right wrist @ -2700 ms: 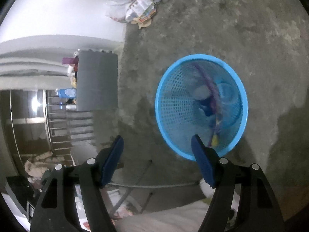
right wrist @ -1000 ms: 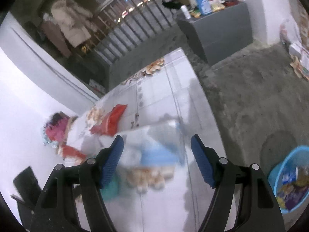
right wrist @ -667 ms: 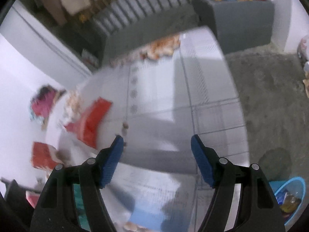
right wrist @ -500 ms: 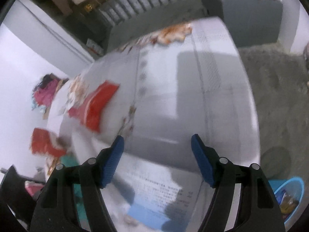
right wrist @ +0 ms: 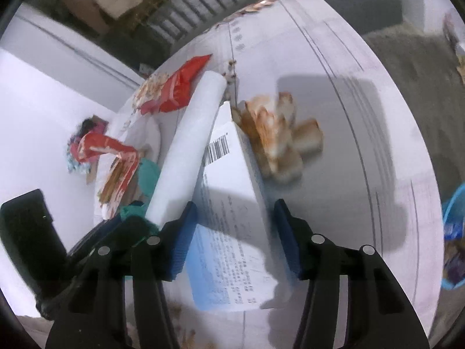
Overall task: Collect trash
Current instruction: 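Grasp the green plastic bag with the left gripper while the right grasps the white foam strip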
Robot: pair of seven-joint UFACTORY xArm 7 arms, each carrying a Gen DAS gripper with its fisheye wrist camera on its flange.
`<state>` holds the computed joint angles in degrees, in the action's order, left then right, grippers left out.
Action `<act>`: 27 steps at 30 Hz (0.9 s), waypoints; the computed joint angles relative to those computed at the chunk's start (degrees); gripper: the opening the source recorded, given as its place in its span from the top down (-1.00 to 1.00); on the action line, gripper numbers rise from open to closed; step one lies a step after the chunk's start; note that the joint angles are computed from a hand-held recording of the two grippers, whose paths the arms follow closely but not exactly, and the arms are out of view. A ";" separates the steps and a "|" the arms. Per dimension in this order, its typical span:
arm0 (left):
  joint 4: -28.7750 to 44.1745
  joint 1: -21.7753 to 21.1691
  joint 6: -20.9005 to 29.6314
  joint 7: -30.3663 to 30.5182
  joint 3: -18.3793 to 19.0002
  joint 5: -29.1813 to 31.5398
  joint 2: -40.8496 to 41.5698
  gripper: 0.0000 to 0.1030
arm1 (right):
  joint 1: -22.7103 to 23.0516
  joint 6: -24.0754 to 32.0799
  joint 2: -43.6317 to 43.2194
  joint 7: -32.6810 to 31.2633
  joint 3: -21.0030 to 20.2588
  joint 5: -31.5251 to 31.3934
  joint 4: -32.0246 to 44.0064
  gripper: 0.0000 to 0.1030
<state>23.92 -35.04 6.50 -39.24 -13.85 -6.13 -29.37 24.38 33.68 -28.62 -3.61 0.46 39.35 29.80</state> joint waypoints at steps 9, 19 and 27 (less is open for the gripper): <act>-4.61 -8.99 3.66 0.98 1.71 -2.96 -8.02 0.31 | 0.71 3.28 -13.95 9.53 1.86 -3.37 -8.87 0.04; -9.33 -11.13 11.47 -2.48 -1.44 -5.47 -19.28 0.31 | -0.22 7.29 -25.00 19.17 4.91 -13.37 -11.41 0.02; -4.76 -3.71 19.22 -5.62 -7.48 2.69 -17.03 0.30 | 3.40 1.13 -19.65 20.35 4.57 -15.15 -7.69 0.02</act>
<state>19.16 -38.75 25.71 -44.86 -21.33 -3.44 -46.40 27.79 34.81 -48.27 16.73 5.03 24.19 22.12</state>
